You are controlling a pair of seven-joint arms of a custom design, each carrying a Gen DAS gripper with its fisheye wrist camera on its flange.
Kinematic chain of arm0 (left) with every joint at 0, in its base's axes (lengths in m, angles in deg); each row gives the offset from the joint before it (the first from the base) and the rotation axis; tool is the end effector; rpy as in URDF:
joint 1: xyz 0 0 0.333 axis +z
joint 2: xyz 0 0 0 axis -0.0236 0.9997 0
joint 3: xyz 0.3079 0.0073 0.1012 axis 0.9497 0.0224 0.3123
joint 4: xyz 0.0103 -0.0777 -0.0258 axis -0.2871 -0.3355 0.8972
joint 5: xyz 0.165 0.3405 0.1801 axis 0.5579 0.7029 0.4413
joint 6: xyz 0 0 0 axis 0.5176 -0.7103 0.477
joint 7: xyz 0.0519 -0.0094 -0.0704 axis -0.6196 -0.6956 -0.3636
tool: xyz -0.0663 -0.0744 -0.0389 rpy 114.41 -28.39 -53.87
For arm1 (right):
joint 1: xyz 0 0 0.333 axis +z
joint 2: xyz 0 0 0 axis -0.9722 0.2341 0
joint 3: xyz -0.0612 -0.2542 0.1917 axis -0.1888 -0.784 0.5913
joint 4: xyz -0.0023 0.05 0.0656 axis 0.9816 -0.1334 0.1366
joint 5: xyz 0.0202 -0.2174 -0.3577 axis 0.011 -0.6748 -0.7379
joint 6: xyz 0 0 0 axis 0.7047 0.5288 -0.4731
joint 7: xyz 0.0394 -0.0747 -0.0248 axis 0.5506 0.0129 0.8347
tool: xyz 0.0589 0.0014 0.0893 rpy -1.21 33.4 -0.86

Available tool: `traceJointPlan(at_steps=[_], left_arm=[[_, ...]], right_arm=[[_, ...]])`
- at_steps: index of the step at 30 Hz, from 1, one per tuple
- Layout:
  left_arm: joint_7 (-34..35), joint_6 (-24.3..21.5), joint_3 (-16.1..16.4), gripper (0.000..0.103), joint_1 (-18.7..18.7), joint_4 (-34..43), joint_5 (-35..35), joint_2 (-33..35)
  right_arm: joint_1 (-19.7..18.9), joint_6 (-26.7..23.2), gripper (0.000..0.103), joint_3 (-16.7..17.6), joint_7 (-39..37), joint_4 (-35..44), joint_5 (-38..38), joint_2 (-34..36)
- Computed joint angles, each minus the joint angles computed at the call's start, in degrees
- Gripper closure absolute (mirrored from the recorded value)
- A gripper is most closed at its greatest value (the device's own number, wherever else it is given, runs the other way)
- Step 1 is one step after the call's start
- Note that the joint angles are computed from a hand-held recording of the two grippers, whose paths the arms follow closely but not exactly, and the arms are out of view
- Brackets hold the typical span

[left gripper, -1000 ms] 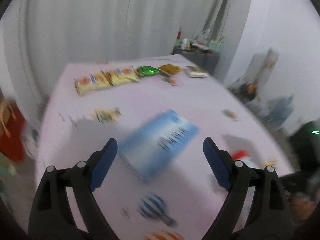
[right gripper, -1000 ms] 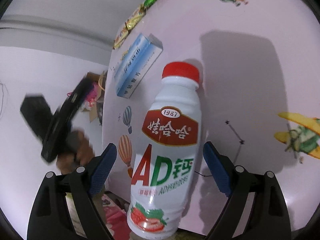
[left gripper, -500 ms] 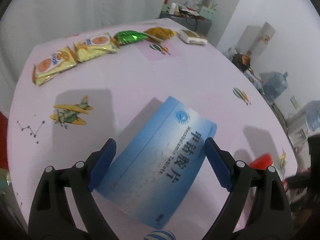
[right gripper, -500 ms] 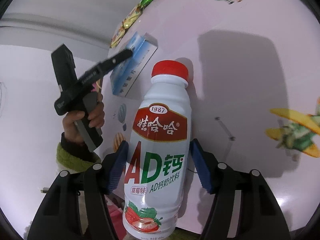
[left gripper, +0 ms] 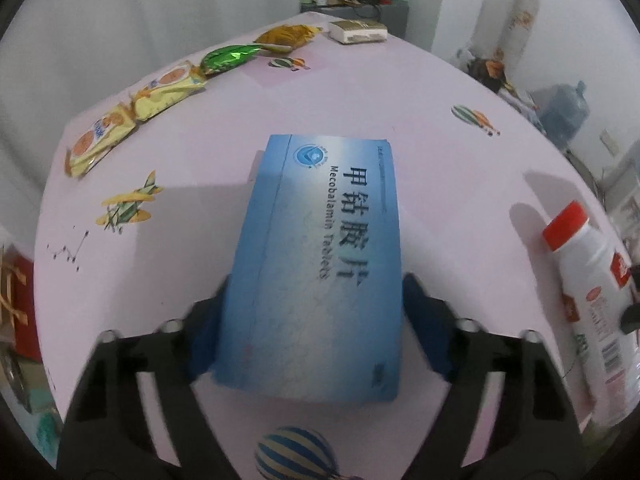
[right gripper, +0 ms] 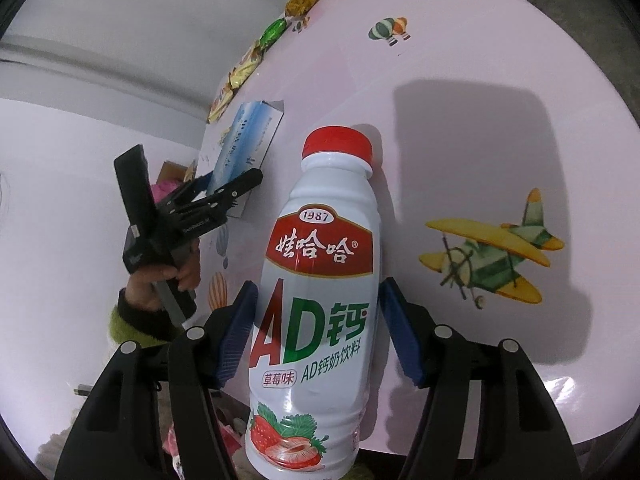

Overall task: Collect trash
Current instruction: 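Lift the tablet box and milk bottle off the table with both grippers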

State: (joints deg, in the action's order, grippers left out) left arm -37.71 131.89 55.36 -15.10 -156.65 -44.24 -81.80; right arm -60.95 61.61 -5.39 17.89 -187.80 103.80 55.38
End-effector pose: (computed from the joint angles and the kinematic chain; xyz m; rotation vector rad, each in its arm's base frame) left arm 0.4985 -0.2811 0.6192 -1.9655 1.8880 -0.5366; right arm 0.5660 0.2537 0.5585 -1.9713 1.4270 0.6214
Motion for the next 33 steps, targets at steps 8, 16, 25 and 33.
traceJointPlan(at_steps=[8, 16, 25, 33], left_arm=[[-6.4, -0.3, -1.4, 0.036, -2.6, -4.3, -8.9, -5.8], [-19.2, 6.3, -4.8, 0.022, -6.2, -13.0, -13.3, -14.1], [-24.1, 5.1, -6.0, 0.017, -5.6, -11.1, -8.2, -12.0], [-25.0, 3.8, -6.2, 0.017, -6.1, -7.7, -5.6, -8.5]], right_arm=[[0.0, 3.0, 0.042, -0.8, -2.7, -3.1, -3.6, -3.4], [-0.5, 1.5, 0.042, -1.8, -3.9, -3.9, -3.0, -4.1], [-1.2, -0.2, 0.041, -1.9, -1.8, -3.0, -1.8, -2.9], [-1.2, -1.0, 0.039, -1.6, -0.6, -2.1, -3.6, -2.6]])
